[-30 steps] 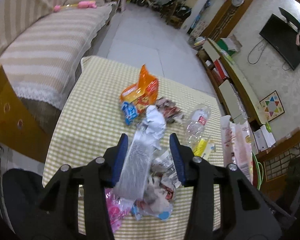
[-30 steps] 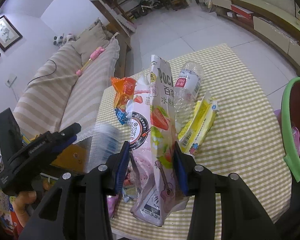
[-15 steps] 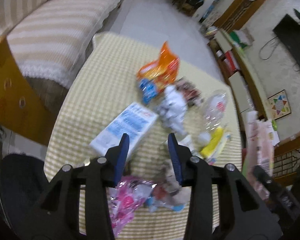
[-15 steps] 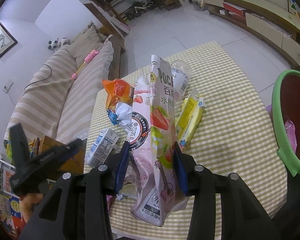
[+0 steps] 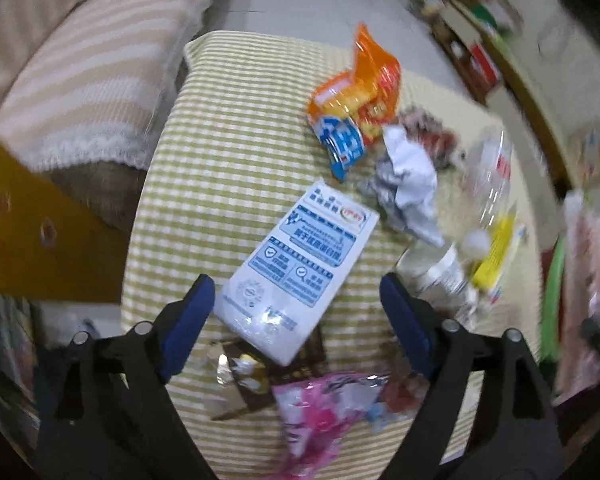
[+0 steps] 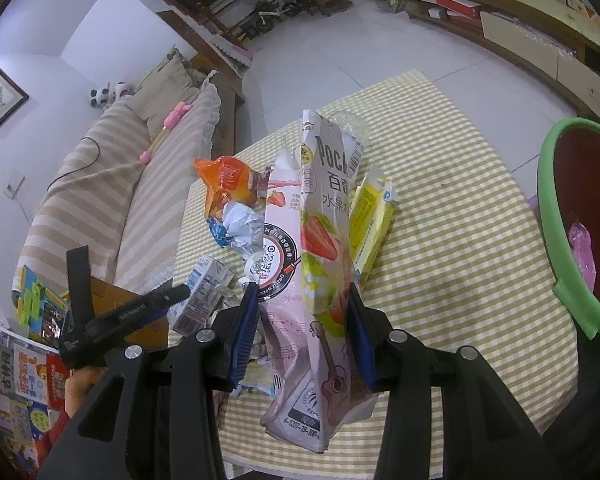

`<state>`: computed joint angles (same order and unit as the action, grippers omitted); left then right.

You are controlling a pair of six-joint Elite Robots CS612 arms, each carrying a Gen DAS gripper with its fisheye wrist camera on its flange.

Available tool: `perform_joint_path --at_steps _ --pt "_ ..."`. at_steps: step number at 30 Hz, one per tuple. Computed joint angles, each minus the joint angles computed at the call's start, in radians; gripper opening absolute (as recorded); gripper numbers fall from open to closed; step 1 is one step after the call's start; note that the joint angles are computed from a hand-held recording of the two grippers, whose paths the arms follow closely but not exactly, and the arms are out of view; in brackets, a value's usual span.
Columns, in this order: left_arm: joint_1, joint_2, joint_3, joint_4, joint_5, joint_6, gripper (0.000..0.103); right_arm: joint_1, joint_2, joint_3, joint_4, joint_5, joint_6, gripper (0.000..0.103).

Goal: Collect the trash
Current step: 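Carry the milk carton with the left tool while the right tool carries the Pocky box to the bin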

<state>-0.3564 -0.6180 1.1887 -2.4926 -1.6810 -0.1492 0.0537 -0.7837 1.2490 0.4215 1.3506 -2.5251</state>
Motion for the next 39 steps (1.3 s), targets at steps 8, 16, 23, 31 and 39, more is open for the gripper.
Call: perform_joint_path --at_steps 8,16,23,31,39 --pt "-0.013 0.017 -0.056 0.103 0.056 0.222 0.086 0.002 0.004 -0.003 0.005 -0.009 0.001 0.041" --pt "-0.015 0.058 -0.109 0.177 0.08 0.268 0.076 0.002 0.009 -0.011 0.007 -0.015 0.007 0.041" --pt "0.001 0.031 -0.056 0.084 0.017 0.146 0.053 -0.002 0.003 -0.001 -0.003 -0.013 -0.003 0.041" --pt "0.016 -0.045 0.05 -0.139 -0.127 -0.025 0.051 -0.014 -0.004 0.014 -0.028 -0.021 0.013 0.041" --pt "-0.03 -0.066 0.055 -0.235 -0.21 -0.021 0.051 -0.029 -0.046 0.068 -0.076 0.018 0.03 0.041"
